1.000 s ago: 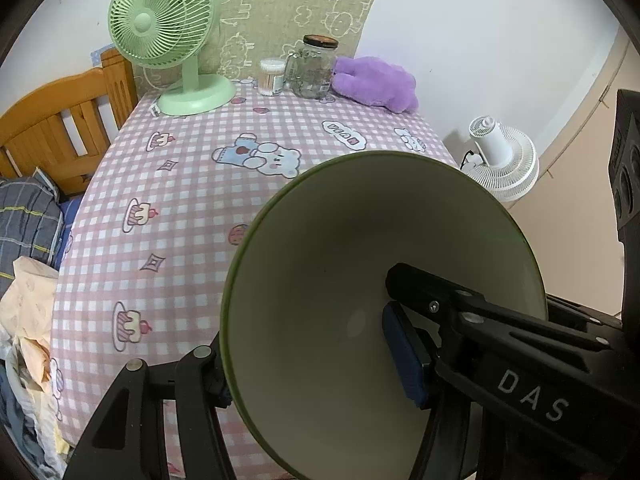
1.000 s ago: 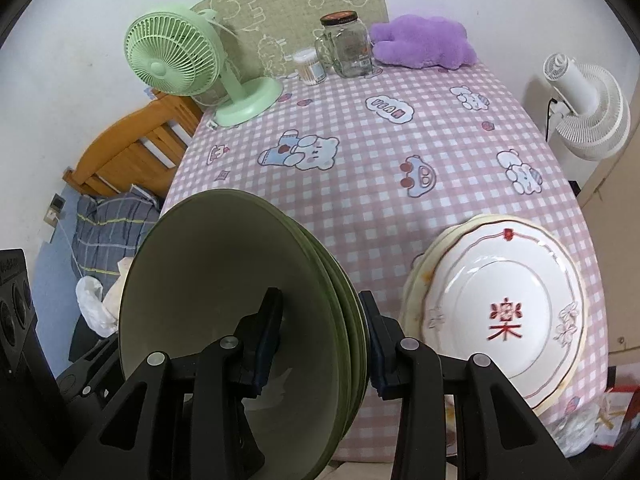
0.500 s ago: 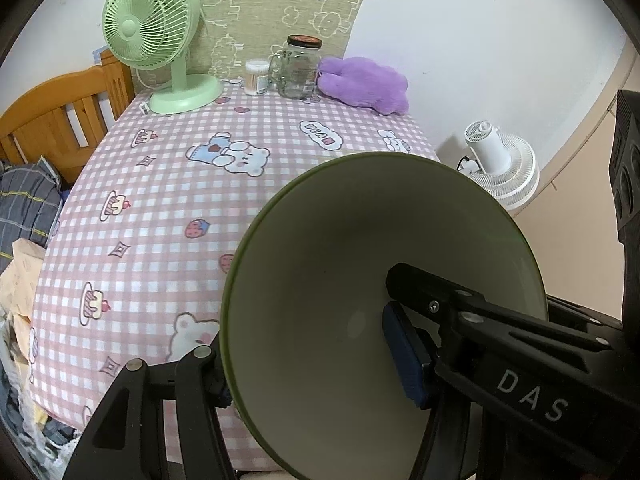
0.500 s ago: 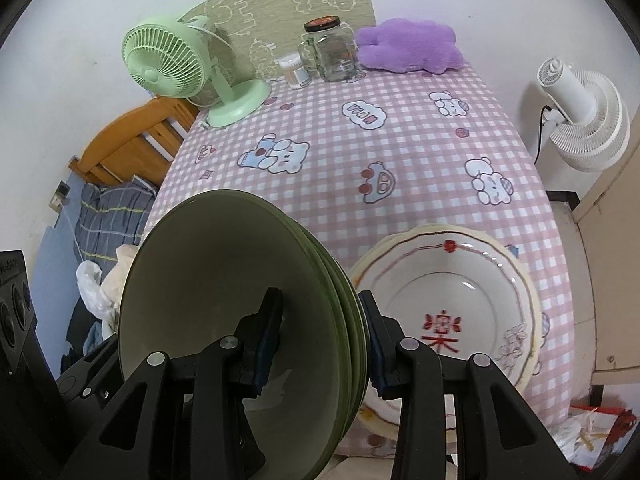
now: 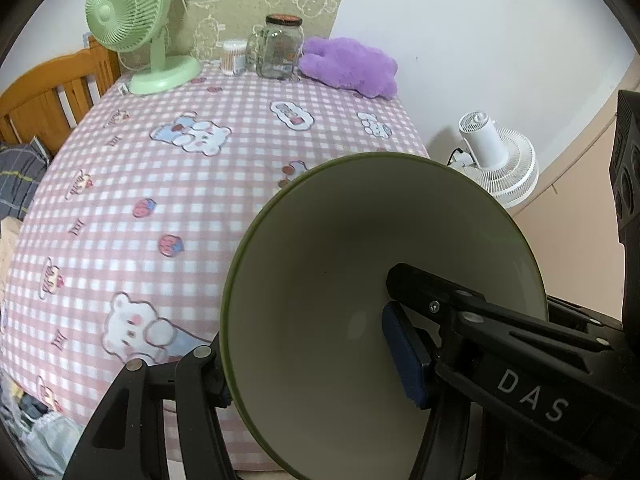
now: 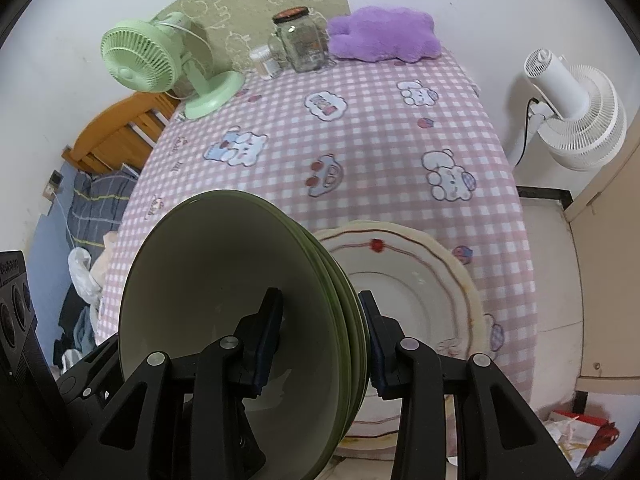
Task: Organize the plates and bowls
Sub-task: 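Carry the nested bowls over the plate stack with the right gripper, then lower the bowls onto the plates and open the right gripper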
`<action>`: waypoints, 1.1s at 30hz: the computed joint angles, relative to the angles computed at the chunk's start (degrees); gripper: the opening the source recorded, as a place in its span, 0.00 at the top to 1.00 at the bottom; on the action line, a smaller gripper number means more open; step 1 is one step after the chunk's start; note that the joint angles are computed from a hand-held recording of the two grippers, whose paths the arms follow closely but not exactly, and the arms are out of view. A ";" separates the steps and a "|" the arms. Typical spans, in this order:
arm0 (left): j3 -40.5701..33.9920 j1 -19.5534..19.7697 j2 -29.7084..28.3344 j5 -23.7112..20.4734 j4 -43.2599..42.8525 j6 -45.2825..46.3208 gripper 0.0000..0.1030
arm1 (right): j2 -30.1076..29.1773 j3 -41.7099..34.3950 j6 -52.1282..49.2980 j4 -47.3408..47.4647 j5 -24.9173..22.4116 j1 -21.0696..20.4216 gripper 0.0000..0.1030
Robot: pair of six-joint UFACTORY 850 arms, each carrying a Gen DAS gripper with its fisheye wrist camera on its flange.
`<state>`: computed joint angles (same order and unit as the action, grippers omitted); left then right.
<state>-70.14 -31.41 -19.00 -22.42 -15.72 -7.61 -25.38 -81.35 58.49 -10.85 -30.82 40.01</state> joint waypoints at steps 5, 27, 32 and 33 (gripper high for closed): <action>-1.66 -1.25 -2.20 -0.99 0.27 -3.20 0.40 | 0.48 1.85 -6.89 5.28 -0.02 -2.11 0.60; -6.93 -3.67 -8.14 -4.54 8.37 -13.12 0.40 | -1.24 4.18 -22.72 19.57 0.68 -6.63 0.59; -6.08 -4.63 -7.57 -3.92 15.48 -19.66 0.38 | -0.64 5.24 -23.34 19.85 1.99 -6.39 0.58; -5.76 -5.00 -7.33 -3.82 17.87 -21.94 0.37 | -0.63 5.30 -23.47 20.00 2.10 -6.33 0.58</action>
<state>-75.90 -36.41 -26.33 -26.24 2.15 -29.55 -26.01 -76.05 35.02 9.15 -28.72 33.69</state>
